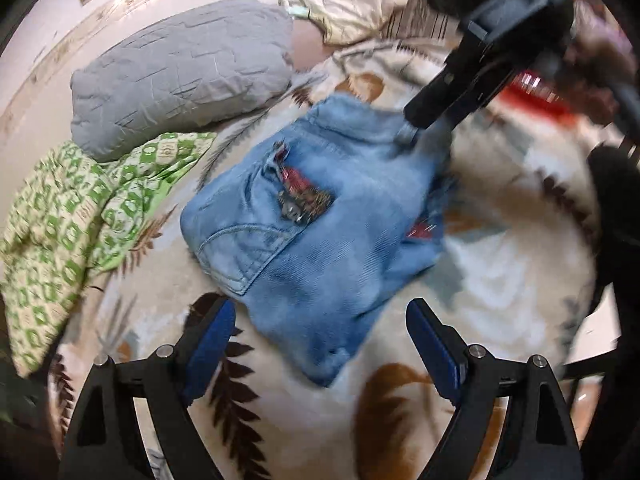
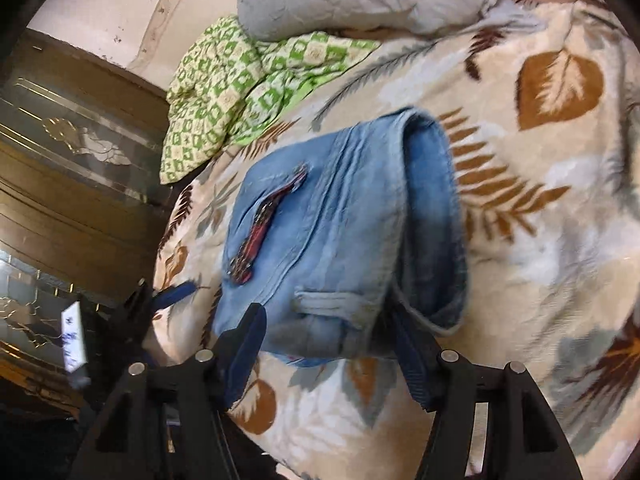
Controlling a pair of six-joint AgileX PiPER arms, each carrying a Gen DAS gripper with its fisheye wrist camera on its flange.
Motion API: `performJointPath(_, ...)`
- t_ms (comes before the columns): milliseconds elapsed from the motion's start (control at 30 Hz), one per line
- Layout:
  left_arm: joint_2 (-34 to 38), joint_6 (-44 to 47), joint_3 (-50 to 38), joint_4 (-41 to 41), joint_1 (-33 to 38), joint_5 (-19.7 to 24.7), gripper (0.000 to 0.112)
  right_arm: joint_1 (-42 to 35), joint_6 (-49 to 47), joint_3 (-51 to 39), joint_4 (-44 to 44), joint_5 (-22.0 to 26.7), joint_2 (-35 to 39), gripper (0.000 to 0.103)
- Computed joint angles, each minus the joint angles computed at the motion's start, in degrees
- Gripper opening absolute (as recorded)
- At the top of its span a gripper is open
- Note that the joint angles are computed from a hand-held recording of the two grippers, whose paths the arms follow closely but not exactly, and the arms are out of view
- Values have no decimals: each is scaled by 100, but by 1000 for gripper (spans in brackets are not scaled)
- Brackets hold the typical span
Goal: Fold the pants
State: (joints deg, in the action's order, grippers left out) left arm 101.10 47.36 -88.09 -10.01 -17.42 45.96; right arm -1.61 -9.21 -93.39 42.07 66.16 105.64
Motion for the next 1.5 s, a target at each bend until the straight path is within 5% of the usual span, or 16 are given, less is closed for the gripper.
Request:
performJointPath(33, 56, -152, 4, 205, -63, -112, 72, 45, -71, 41, 52, -42, -7, 40)
performJointPath(67, 163, -279, -75, 359, -98, -85, 32, 94, -111, 51, 71, -66, -11, 27)
performJointPath(100, 279, -328, -258, 346, -64, 141, 20, 136, -153, 81, 75, -105, -41, 21)
performJointPath(133, 319, -368, -335, 261, -22, 255, 20, 193, -239, 100, 15, -134, -82, 12)
performJointPath(267, 270, 421, -416, -741, 375, 672, 16, 434, 181, 68, -1276, -307, -161, 10)
performJointPath(367, 456, 238, -473, -550, 437, 803, 11, 373, 176, 331, -1353, -504, -128, 9)
performJointPath(433, 667, -206, -480, -152, 471, 742, 11, 649, 390, 385, -1843, -730, -222, 9)
performJointPath(667, 699, -154, -689, -820, 729, 1094, 10, 1023, 793, 27, -2664, -692, -122, 9)
performJointPath(1033, 877, -634, -855, -619, 707, 1275, 11, 824, 377, 315, -2143, -737, -318, 10)
performJointPath(1300, 761, -649, -763, -470, 637, 1299, 17, 984, 811, 301, -2626, -795, -315, 10)
performJointPath(1400, 748, -689, -1017, -545, 763, 1531, 49, 631, 446, 382, -1895, -666, -438, 18)
performJointPath(1467, 669, -520, -1151, -965, 951, 1641, 72, 434, 578, 325, -1744, -557, -500, 53)
performJointPath(1500, 672, -529, -1288, -1215, 1065, 1731, 72, 340, 678, 316, -1748, -594, -567, 64)
